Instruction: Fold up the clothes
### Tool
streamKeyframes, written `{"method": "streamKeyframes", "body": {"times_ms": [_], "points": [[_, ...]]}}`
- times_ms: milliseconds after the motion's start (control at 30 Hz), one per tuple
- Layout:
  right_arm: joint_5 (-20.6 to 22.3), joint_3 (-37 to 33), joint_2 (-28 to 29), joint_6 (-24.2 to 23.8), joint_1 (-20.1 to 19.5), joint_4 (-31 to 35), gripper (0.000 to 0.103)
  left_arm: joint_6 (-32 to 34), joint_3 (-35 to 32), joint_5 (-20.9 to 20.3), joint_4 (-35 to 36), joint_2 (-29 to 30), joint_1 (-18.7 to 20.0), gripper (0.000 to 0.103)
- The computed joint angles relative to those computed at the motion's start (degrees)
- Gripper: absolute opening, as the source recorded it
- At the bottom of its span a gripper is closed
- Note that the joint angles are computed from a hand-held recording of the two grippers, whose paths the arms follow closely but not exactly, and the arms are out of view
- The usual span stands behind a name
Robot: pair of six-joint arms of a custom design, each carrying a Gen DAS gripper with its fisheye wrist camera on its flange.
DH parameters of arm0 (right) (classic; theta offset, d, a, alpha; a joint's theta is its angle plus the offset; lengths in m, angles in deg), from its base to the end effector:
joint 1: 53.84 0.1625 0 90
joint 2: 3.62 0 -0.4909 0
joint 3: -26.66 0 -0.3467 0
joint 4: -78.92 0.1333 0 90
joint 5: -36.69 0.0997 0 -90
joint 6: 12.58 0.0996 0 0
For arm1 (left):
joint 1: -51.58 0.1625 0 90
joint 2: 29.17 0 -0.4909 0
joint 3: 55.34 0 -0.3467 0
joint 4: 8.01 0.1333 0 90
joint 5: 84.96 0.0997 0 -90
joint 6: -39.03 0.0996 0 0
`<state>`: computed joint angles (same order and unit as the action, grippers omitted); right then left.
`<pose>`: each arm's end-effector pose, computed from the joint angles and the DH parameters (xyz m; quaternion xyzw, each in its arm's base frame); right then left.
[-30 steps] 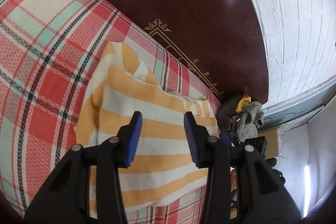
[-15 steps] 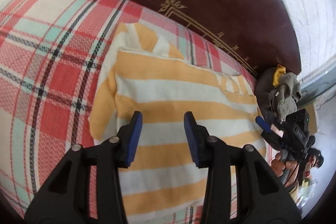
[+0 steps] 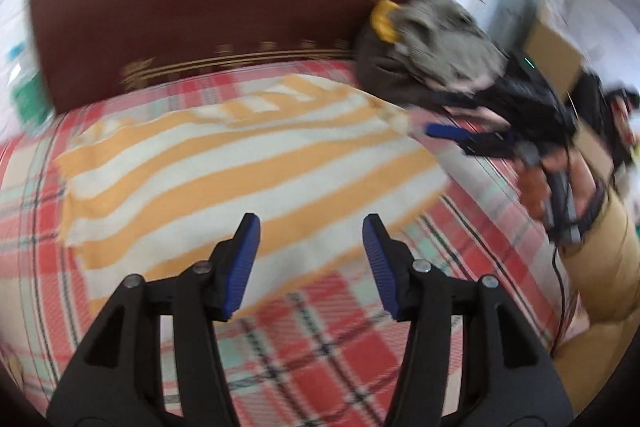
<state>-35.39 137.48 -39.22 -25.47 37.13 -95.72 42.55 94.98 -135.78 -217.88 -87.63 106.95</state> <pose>0.1741 -0.5986 0.0359 -0.1315 0.9757 -0.0968 0.1460 -0.0487 -0.4158 0.2130 0.2221 0.8904 -0.3069 0.2523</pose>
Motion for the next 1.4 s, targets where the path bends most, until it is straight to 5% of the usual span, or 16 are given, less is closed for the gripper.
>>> {"method": "streamKeyframes", "body": {"times_ms": [200, 567, 867, 1067, 1233, 1400], "points": [[2.12, 1.39, -0.63, 0.44, -2.01, 0.65, 0.057, 9.66, -1.92, 6.25, -2.38, 12.16, -5.65, 0.057], [4.81, 1.90, -0.62, 0.21, -4.17, 1.88, 0.059, 22.22, -8.22, 16.01, -6.51, 24.77, -6.18, 0.057], [5.51, 0.41, 0.49, 0.50, -4.29, 3.37, 0.059, 23.62, -12.51, 12.50, -3.62, 23.26, -3.08, 0.056], [4.34, -2.08, 1.93, 1.57, -3.44, 3.54, 0.058, 12.80, -14.35, 5.47, 4.34, 17.12, 0.62, 0.016], [2.19, -3.79, 2.94, 2.50, -2.33, 4.06, 0.057, 6.40, -14.16, -0.07, 6.79, 13.70, 2.30, 0.013], [-0.27, -5.15, 3.92, 3.56, -0.95, 5.16, 0.057, 5.34, -14.09, -0.51, 6.17, 14.07, 2.49, 0.013]]}}
